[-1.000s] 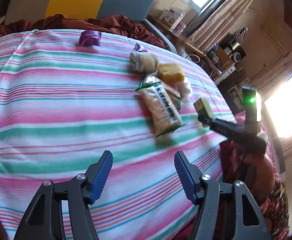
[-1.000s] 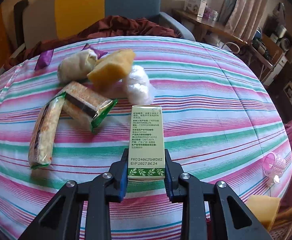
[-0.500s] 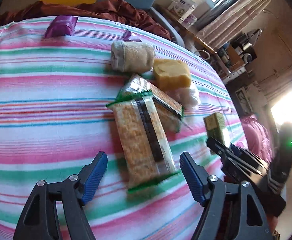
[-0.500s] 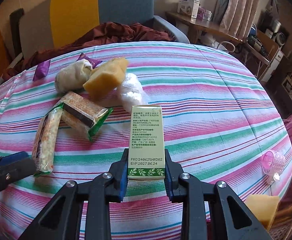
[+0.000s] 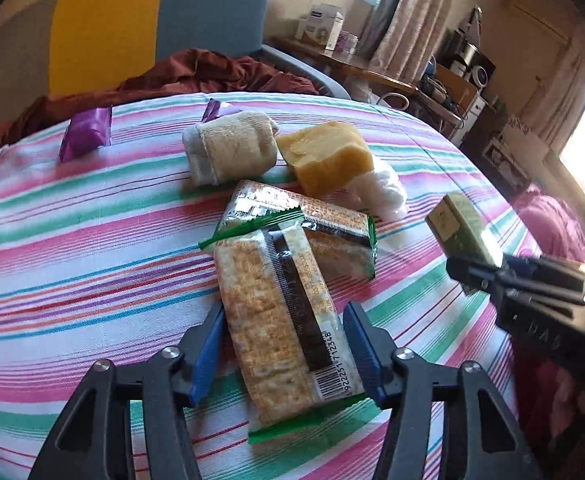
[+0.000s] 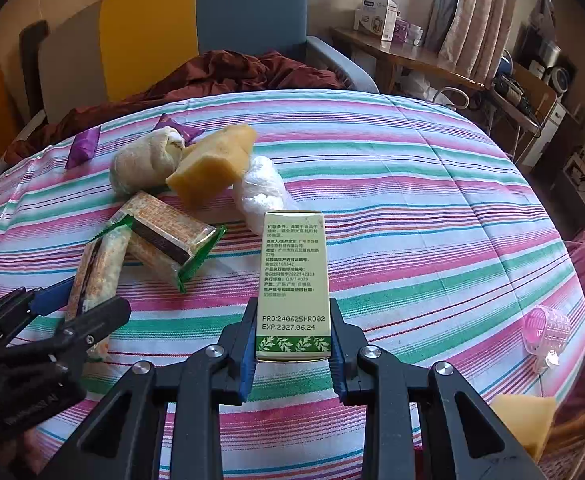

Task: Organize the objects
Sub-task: 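Grasp the cracker packet with the left tool, then carry the cracker packet with left tool while right tool carries green box to tray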

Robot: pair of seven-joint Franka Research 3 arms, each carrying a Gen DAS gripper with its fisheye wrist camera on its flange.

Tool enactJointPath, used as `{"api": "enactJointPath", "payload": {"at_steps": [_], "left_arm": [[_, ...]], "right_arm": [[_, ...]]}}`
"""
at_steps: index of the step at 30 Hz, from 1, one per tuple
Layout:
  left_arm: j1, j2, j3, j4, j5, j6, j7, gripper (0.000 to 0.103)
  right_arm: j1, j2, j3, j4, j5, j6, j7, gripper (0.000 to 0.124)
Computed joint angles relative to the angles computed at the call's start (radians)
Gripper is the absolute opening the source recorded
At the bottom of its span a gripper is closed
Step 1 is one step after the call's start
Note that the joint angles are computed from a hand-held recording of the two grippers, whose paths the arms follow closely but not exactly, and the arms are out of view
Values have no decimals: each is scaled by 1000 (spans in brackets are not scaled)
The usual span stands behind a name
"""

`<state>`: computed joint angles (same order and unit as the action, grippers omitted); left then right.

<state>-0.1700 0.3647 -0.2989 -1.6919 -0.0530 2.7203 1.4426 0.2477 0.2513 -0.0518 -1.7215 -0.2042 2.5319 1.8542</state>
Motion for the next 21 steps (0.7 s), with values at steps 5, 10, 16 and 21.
{"api": "enactJointPath", "payload": {"at_steps": [5, 10, 16, 21], "left_arm": [[33, -7, -24, -16, -47, 8, 51, 48], [48, -28, -36, -55, -83, 35, 104, 41], [58, -84, -44, -139, -125, 85, 165, 39], [66, -129, -51, -207, -173, 128, 213, 38]], "right_arm": [[2, 0, -1, -1, -7, 2, -1, 30], [4, -6, -3, -10, -19, 15, 5, 30], [7, -9, -6, -13, -38, 16, 17, 30], [7, -16, -5, -24, -50, 33, 22, 30]]}}
